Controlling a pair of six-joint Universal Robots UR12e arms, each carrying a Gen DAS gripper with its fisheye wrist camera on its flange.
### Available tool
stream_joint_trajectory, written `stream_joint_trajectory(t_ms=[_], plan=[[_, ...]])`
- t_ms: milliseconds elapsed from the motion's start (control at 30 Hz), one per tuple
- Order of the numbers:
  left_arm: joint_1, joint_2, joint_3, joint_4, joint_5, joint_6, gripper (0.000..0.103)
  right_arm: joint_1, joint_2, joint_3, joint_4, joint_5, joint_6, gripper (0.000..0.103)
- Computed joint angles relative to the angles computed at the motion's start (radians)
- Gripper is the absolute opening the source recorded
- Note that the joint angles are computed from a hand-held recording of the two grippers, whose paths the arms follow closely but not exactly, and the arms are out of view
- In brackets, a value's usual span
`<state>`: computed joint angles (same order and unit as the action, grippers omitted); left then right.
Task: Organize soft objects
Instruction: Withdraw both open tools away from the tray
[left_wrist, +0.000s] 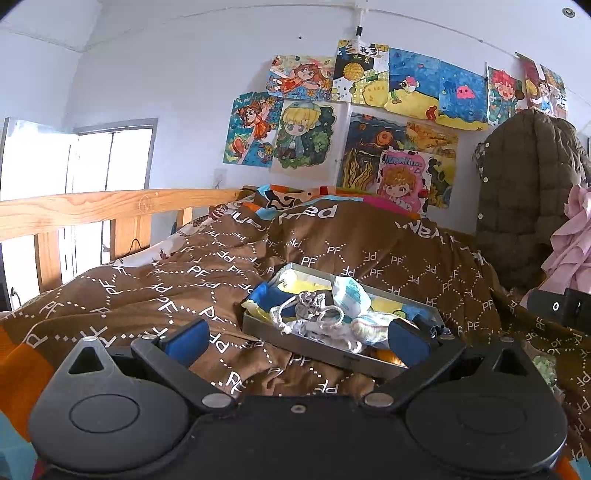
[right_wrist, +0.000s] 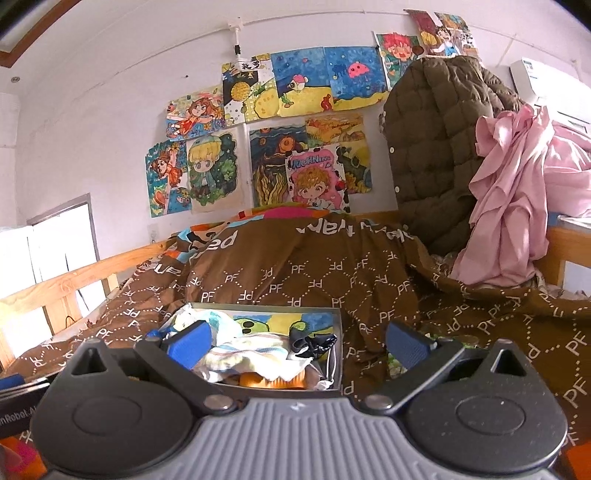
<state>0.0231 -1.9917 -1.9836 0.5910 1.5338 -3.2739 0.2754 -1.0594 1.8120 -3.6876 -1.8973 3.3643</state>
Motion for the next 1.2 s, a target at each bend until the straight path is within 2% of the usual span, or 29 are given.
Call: stream_joint_trajectory(t_ms=[333,667,1200], plan=[[0.001,0.012,-0.026,0.025,0.022,0.002,0.102,0.012,-0.005,0.018,-0.013,-0.008,-0.027,0.103],[0.007,0.037,-0.062,0.012,0.031,0.017,0.102,0.025,-0.024,0.057,0.001,-0.001,-0.049,0.103],[0.003,0.076,-0.126,0.037,0.046,0.081,0.102,0.033,-0.061,0.116,0.013,0.020,-0.040,0.103]])
